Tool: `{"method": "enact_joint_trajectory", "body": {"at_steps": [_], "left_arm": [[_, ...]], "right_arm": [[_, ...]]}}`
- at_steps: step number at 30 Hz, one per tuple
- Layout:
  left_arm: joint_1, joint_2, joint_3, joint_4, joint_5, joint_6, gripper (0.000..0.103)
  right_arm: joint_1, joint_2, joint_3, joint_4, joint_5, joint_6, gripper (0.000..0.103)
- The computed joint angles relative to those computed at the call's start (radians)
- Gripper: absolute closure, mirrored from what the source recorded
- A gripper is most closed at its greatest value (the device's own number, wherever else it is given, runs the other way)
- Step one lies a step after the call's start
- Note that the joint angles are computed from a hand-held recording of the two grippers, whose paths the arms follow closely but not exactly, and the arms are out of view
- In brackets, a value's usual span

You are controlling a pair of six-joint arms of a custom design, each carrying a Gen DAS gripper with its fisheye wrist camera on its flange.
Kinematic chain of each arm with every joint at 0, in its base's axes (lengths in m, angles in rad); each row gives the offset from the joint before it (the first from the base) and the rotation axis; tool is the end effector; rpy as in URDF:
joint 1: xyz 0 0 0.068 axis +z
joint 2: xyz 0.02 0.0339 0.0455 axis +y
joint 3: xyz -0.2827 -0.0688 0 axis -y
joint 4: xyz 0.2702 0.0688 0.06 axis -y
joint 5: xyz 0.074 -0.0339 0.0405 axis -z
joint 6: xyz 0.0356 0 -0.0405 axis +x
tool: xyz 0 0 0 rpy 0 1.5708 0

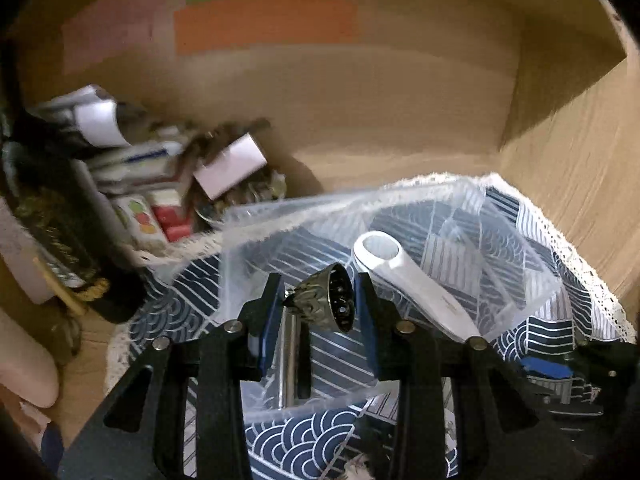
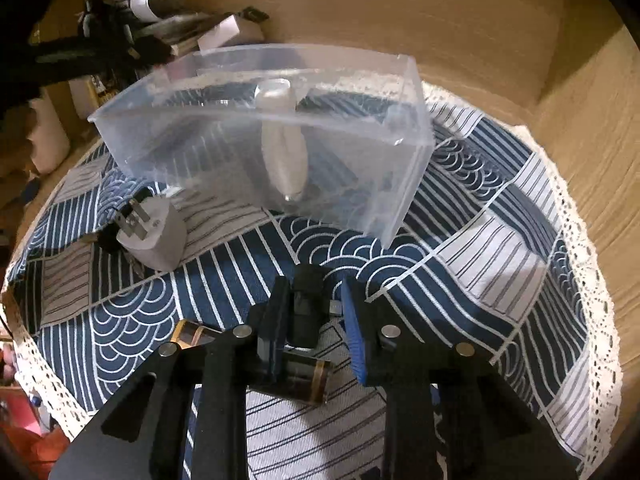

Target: Organize rigid objects

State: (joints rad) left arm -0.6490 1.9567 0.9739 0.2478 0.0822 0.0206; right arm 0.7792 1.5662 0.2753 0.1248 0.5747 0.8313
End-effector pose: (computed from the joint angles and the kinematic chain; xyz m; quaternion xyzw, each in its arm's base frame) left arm 0.3228 -0.2486 0.1105 0.3158 0.8570 -0.1610 0.3740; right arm 0.1501 0.1211 0.0576 0.0814 0.9376 -0.0534 0.3337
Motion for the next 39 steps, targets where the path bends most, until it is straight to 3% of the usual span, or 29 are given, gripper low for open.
{"method": "enact_joint_trajectory", "body": {"at_steps": [6, 9, 18, 28, 34, 39], "left_arm": [[-0.002, 0.075, 0.084, -0.078, 0.022, 0.002, 0.067], [0.001, 0.084, 0.095, -0.093, 0.027, 0.0, 0.067], [0.01, 0.03, 0.049, -0.074, 0.037, -0.005, 0.061], [0.013, -0.048, -0.054, -0.009, 0.025, 0.007, 0.056], [0.02, -0.135, -0.149, 0.029, 0.027, 0.021, 0.056], [0.031, -0.238, -0.239, 0.055, 0.035, 0.029, 0.055]], "right_arm": [[0.038, -0.241, 0.005, -0.153, 0.118, -0.021, 0.079], [-0.002, -0.327, 0.024, -0.167, 0.149, -0.104, 0.079], [-0.218, -0.18, 0.143, -0.045, 0.051, -0.339, 0.079], [-0.326, 0.057, 0.236, 0.009, -0.048, -0.391, 0.079], [-0.308, 0.0, 0.217, -0.013, -0.052, -0.377, 0.077], [-0.207, -0.151, 0.16, -0.045, 0.01, -0.346, 0.063]]}}
